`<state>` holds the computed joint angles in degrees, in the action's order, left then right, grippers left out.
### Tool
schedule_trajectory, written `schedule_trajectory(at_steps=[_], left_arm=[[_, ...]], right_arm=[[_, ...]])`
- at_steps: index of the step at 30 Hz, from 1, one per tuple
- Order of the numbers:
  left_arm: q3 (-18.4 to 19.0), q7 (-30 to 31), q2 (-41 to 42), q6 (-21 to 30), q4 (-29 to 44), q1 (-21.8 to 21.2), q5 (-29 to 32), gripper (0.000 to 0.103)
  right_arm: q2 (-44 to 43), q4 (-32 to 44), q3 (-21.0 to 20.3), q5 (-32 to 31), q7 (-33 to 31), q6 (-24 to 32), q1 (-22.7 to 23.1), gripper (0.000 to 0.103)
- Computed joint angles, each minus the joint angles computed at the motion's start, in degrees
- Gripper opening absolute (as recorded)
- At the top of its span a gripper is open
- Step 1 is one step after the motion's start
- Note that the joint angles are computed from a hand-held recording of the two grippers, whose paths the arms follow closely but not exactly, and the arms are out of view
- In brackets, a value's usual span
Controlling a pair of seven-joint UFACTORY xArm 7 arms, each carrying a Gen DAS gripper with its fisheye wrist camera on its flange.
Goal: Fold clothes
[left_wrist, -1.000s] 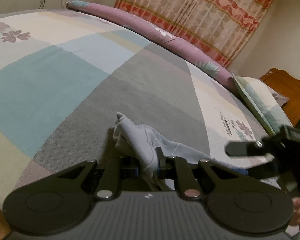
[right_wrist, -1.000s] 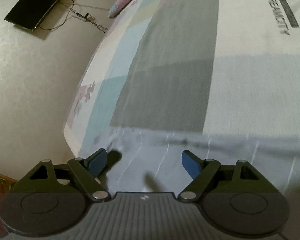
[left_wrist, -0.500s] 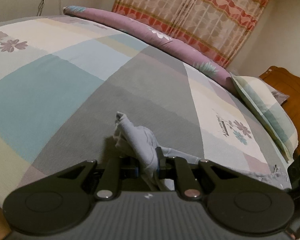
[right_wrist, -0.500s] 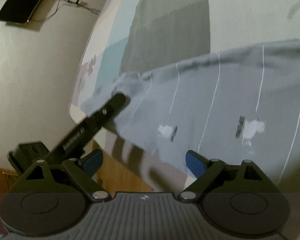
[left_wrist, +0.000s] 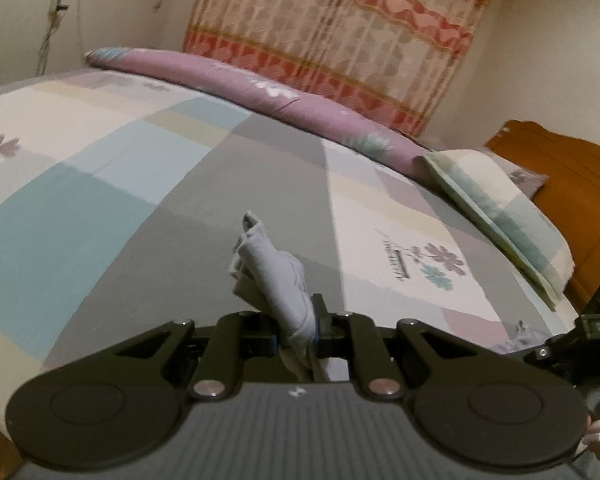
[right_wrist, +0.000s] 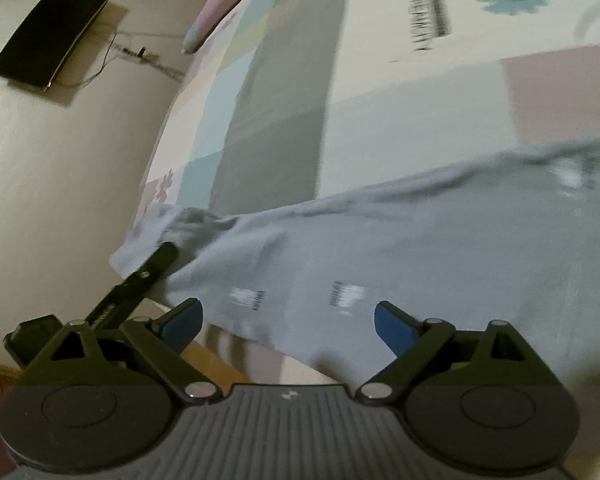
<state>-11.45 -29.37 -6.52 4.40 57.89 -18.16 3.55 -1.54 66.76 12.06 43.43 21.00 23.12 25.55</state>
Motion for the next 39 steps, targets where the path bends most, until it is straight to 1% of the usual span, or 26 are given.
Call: schedule_trajectory(at_steps=[2, 5, 7, 12, 15, 18, 21, 26, 28, 31, 36, 39], left_arm=[[-0.3, 0.5, 0.1, 0.4, 1.0, -0.5, 0.1, 0.013], [-1.5, -0.9, 0.3, 0.7, 2.5, -0.2, 2.6, 0.012], [-1.5, -0.2, 0.7, 0.3, 3.5, -0.9, 2.8, 0.013], [-2.5, 0.0, 2.5, 0.6, 6.9, -2.2, 5.7, 0.013], [-2.4, 1.8, 4.2, 1.2, 9.3, -3.9, 5.3, 0.013], [-2.5, 1.7, 5.7, 1.8, 11.3, -5.2, 6.7, 0.013], [-2.5, 3.4, 7.5, 2.4, 13.2, -6.9, 6.0, 0.013], [-2.1, 4.0, 10.6, 3.9, 16.1, -9.7, 6.8, 0.013], [-2.2, 4.9, 12.0, 4.7, 17.2, -10.6, 6.2, 0.013], [-1.5, 4.7, 13.9, 6.3, 18.7, -12.4, 7.8, 0.013], [-1.4, 6.2, 16.6, 9.3, 20.4, -14.5, 8.1, 0.013], [-1.9, 8.5, 18.2, 13.3, 22.6, -14.9, 6.2, 0.015]], right_arm=[[-2.6, -3.2, -0.5, 2.9, -1.0, -0.7, -0.1, 0.096], [-5.5, -6.9, -1.3, 5.1, -1.2, -2.5, 0.4, 0.096], [-6.6, -8.3, -1.8, 5.3, -1.2, -3.4, 0.9, 0.096], [-8.8, -10.4, -2.9, 6.2, -1.2, -5.4, 2.3, 0.096], [-10.4, -11.9, -3.8, 7.1, -2.1, -6.2, 3.1, 0.096], [-11.8, -13.1, -4.4, 7.0, -1.9, -7.0, 3.6, 0.097], [-13.6, -14.7, -5.4, 7.2, -1.9, -7.5, 4.0, 0.097], [-16.9, -17.8, -6.7, 6.2, -0.5, -9.0, 4.5, 0.097], [-18.2, -19.2, -7.3, 5.5, 0.3, -9.7, 4.6, 0.098], [-20.3, -21.3, -7.9, 3.7, 2.3, -10.7, 4.6, 0.098], [-23.1, -24.5, -9.2, 0.6, 6.0, -11.8, 5.0, 0.099], [-24.0, -25.8, -10.1, -0.9, 7.7, -12.3, 5.4, 0.099]])
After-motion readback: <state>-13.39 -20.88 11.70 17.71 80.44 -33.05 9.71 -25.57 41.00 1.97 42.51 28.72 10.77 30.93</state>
